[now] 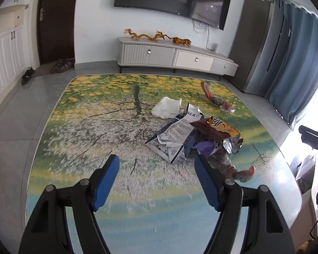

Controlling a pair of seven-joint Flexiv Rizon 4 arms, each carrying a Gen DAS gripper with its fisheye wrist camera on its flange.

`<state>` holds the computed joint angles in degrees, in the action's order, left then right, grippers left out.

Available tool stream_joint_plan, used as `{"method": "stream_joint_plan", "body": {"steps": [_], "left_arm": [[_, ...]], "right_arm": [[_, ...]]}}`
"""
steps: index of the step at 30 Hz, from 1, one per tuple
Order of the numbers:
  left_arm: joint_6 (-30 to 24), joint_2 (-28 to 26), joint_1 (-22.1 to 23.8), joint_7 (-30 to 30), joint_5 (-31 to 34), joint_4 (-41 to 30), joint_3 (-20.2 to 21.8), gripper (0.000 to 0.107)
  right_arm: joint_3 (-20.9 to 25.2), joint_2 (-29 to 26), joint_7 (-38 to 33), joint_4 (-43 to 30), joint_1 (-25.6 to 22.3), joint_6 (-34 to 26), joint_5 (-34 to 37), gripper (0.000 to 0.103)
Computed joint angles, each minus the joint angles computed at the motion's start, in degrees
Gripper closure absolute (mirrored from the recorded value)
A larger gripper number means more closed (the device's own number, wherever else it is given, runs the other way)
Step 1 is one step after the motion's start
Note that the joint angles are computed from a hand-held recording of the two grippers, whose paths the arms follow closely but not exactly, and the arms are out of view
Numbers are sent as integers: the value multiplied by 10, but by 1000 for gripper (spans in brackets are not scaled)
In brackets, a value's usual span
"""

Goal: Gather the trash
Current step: 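Return both tools from the bin to the trash pile on the rug, then grasp the blue-and-white printed carton with the left tool while the right tool grasps the red chip bag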

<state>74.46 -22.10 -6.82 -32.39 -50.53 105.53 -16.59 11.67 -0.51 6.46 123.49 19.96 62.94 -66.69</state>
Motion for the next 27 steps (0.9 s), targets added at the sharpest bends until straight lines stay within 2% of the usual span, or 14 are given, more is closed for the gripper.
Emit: {"method": "stream_joint_plan", "body": {"steps": [2, 5, 7, 9, 12, 20, 23, 27], "left_arm": [[-16, -19, -5, -6, 33, -29, 9, 35], [-43, -54, -19, -25, 106, -84, 27, 36], [-64, -74, -22, -39, 145, -117, 34, 42], [-105, -99, -28, -58, 188, -160, 44, 54], [-143, -129, -36, -78, 237, -210, 55, 62], [-217, -169, -39, -106, 289, -283, 62, 72], [-219, -171, -39, -104, 295, -286, 59, 73], [-222, -172, -38, -99, 297, -287, 55, 82]], "right_arm": [[-7, -15, -12, -5, -3, 19, 2, 23], [-20, -38, -25, -11, -9, 57, 5, 29], [-30, -54, -36, -18, -12, 79, 6, 33], [-40, -70, -46, -26, -13, 102, 7, 36], [-51, -95, -81, -37, -13, 133, 27, 41], [-72, -157, -201, -67, 3, 199, 139, 49], [-81, -174, -235, -76, 15, 220, 168, 49], [-103, -184, -268, -85, 44, 227, 187, 49]]}}
